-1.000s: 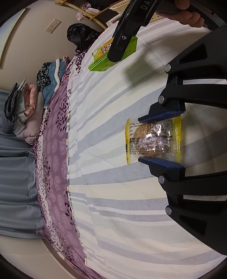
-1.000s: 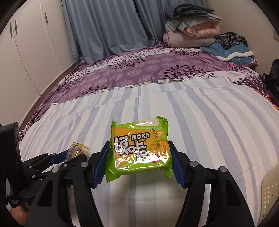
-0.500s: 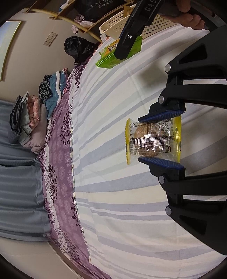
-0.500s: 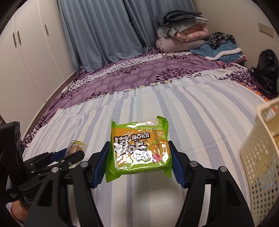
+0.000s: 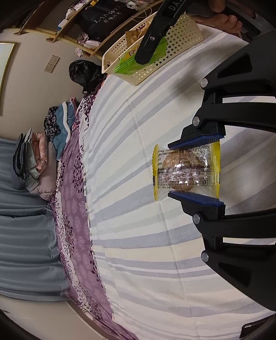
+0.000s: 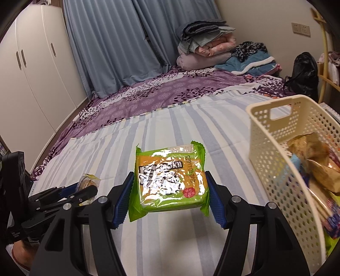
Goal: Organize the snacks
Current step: 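Carry the MOKA packet into the basket and release it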
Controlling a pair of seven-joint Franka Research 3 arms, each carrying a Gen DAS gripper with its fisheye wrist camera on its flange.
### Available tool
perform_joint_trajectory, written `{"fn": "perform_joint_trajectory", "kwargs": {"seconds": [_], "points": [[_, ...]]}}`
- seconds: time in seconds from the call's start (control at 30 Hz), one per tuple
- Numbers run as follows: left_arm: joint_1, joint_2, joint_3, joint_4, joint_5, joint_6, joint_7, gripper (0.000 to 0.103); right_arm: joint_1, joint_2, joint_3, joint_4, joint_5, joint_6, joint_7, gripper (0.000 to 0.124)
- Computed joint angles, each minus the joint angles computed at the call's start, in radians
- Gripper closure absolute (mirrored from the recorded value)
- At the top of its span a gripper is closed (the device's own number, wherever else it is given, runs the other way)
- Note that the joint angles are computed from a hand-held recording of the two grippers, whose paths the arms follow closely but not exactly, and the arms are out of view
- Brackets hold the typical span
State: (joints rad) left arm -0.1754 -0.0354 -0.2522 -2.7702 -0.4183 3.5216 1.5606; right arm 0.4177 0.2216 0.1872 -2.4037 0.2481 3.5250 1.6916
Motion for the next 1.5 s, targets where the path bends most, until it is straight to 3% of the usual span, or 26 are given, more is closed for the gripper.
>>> {"fn": "perform_joint_trajectory", "kwargs": {"seconds": [0.13,0.27,0.57,0.93,1.1,1.27,1.4,1.5], "points": [[-0.006,-0.033,-0.057,-0.009,-0.111,0.001,0.085,0.063,-0.005,-0.055,-0.009,-0.075,0.002,0.044,0.003,0.06],[-0.001,-0.043,-0.12,-0.003,-0.235,0.002,0.177,0.063,0.033,-0.091,-0.041,-0.124,0.092,0.067,-0.075,0.06],[-0.031,-0.041,-0.178,0.039,-0.421,-0.004,0.34,0.063,0.03,-0.17,-0.05,-0.219,0.207,0.14,-0.15,0.06],[-0.113,-0.013,-0.149,0.091,-0.475,-0.022,0.414,0.063,-0.037,-0.252,-0.077,-0.318,0.301,0.203,-0.16,0.06],[-0.139,0.001,-0.134,0.106,-0.446,-0.033,0.393,0.063,-0.094,-0.28,-0.119,-0.356,0.214,0.21,-0.045,0.06],[-0.17,0.014,-0.115,0.127,-0.456,-0.041,0.408,0.063,-0.136,-0.287,-0.131,-0.365,0.194,0.217,-0.03,0.06],[-0.194,0.022,-0.103,0.143,-0.479,-0.043,0.431,0.063,-0.146,-0.28,-0.12,-0.359,0.213,0.2,-0.074,0.06],[-0.205,0.022,-0.094,0.146,-0.475,-0.044,0.429,0.063,-0.136,-0.269,-0.088,-0.341,0.334,0.178,-0.212,0.06]]}}
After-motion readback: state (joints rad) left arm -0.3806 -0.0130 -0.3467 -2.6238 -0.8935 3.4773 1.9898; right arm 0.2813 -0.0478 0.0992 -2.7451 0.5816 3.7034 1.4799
